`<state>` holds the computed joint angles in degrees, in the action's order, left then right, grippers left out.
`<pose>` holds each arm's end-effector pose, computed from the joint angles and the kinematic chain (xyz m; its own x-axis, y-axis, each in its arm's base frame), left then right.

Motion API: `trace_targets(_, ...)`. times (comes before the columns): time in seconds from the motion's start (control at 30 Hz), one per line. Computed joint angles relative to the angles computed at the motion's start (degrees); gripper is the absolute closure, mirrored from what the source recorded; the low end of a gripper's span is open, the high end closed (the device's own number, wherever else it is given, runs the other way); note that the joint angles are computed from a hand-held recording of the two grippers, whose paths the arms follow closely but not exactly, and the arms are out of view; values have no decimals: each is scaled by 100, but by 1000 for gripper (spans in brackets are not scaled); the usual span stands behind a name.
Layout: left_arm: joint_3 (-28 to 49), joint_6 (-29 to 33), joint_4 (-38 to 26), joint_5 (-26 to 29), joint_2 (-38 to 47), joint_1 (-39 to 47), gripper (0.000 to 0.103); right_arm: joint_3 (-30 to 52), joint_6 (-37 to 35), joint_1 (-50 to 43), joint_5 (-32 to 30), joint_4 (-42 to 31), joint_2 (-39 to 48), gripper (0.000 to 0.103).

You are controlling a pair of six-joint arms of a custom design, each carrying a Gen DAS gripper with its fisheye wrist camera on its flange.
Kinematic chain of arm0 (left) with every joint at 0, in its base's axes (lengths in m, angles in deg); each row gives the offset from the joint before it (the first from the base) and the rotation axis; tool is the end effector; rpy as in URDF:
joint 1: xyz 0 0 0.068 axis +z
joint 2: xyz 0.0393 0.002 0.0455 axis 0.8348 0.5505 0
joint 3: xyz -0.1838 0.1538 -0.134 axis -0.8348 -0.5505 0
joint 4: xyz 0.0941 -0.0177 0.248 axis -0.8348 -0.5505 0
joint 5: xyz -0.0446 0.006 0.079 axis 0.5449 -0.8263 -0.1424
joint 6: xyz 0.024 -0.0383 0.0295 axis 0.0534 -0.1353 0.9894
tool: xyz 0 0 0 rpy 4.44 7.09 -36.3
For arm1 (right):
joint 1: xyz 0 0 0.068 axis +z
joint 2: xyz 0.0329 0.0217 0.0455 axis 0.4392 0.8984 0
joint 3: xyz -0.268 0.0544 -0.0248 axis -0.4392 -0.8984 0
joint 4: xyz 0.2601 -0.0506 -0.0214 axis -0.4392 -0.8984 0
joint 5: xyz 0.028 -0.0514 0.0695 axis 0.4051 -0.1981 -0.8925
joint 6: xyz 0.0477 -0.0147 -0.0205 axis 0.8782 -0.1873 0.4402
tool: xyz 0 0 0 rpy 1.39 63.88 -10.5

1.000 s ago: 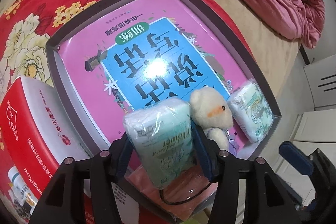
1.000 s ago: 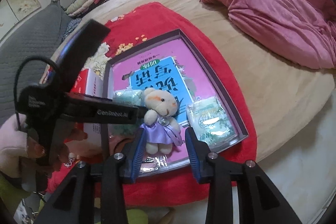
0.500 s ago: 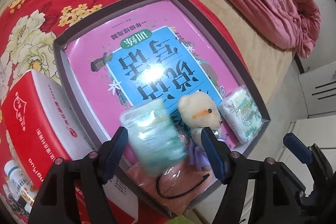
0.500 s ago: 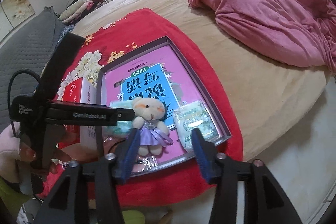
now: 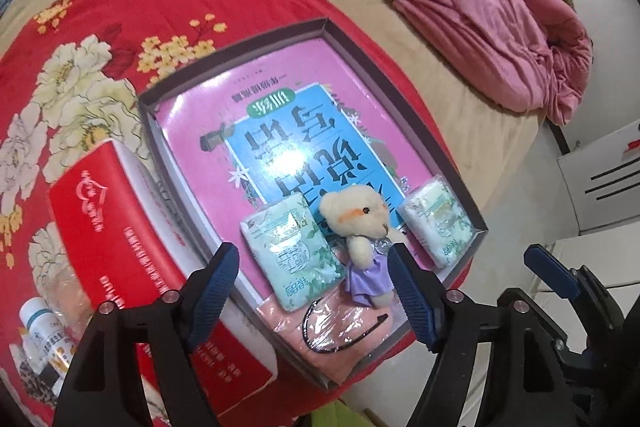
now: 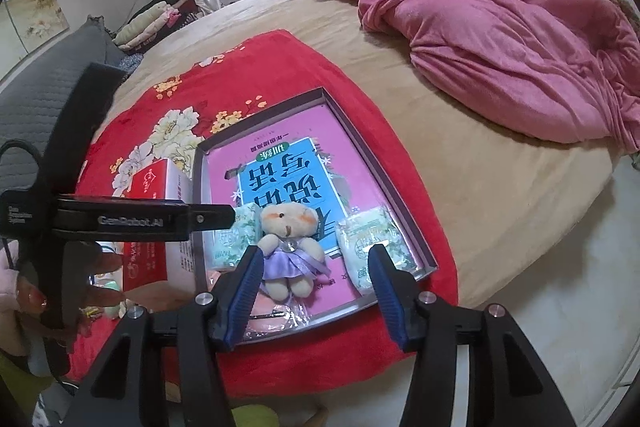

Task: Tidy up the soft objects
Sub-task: 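Lower the tissue pack and teddy bear into the tray and open both tools, then move both tools back over the pile of items beside the tray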

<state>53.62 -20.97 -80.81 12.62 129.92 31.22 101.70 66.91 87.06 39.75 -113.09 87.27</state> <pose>0.3113 -0.1574 0.2646 -0.8806 0.4023 -0.2504 0.4594 0.8543 -0.2431 0.1445 0.2271 0.3193 -0.8092 0.3026 -0.5037 0.2453 0.9529 0.1783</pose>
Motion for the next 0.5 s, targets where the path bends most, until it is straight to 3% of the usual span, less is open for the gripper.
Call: trace_targets(0.5,-503,476,-328,40,-1452,519,24,1183,565,408,475,-904,682,40)
